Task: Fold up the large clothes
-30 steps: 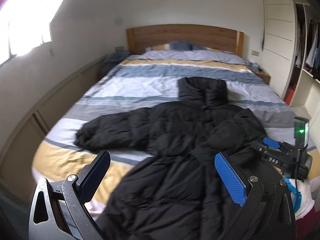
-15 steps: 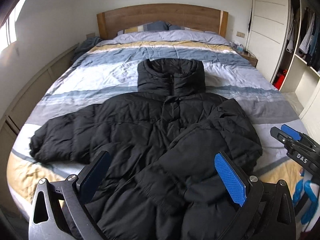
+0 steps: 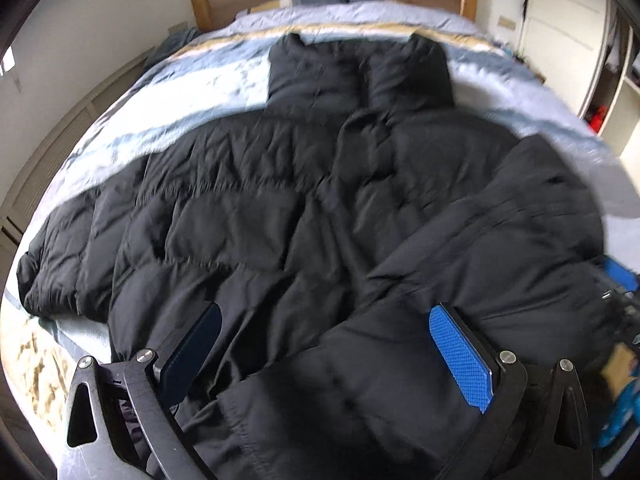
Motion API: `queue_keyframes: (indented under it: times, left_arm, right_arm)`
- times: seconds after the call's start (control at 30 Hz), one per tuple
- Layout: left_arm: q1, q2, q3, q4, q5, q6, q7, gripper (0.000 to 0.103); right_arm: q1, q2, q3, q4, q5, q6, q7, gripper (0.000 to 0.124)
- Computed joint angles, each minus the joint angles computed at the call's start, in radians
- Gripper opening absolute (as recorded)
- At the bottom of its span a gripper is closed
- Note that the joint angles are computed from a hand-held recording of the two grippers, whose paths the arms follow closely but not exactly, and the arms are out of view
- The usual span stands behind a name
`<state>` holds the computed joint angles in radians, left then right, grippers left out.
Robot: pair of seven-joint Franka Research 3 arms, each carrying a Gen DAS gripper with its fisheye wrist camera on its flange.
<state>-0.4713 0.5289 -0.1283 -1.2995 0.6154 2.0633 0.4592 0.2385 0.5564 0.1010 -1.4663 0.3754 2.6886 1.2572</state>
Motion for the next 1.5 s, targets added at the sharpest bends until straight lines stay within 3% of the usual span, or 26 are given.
queue_keyframes:
  times: [0.13, 0.27, 0.53, 0.73, 0.9, 1.07, 1.5]
  left_arm:
    - [0.030, -0.034, -0.005, -0.088, -0.023, 0.045, -0.020, 0.103]
    - [0.015, -0.031, -0.006, -0.077, 0.001, 0.009, -0.009, 0.103]
    - [0.013, -0.183, -0.028, -0.230, 0.042, -0.021, -0.057, 0.102]
    - [0.033, -0.343, -0.072, -0.382, 0.097, -0.028, -0.137, 0.102]
    - [0.024, -0.451, -0.125, -0.453, 0.194, -0.132, -0.209, 0.102]
    - [0.034, -0.571, -0.176, -0.556, 0.259, -0.153, -0.281, 0.102]
    - [0.078, -0.828, -0.278, -0.754, 0.273, -0.119, -0.386, 0.102]
  right_arm:
    - [0.038, 0.019, -0.035, 0.015, -0.059, -0.014, 0.042, 0.060]
    - [0.051, -0.005, -0.052, -0.001, -0.100, -0.033, 0.079, 0.060]
    - [0.071, -0.173, -0.075, -0.190, -0.167, -0.001, 0.156, 0.060]
    - [0.076, -0.325, -0.057, -0.357, -0.184, 0.043, 0.186, 0.060]
    - [0.086, -0.442, -0.033, -0.478, -0.176, 0.092, 0.212, 0.060]
    - [0.100, -0.545, -0.011, -0.573, -0.203, 0.125, 0.254, 0.060]
    - [0.089, -0.748, 0.074, -0.711, -0.355, 0.180, 0.453, 0.060]
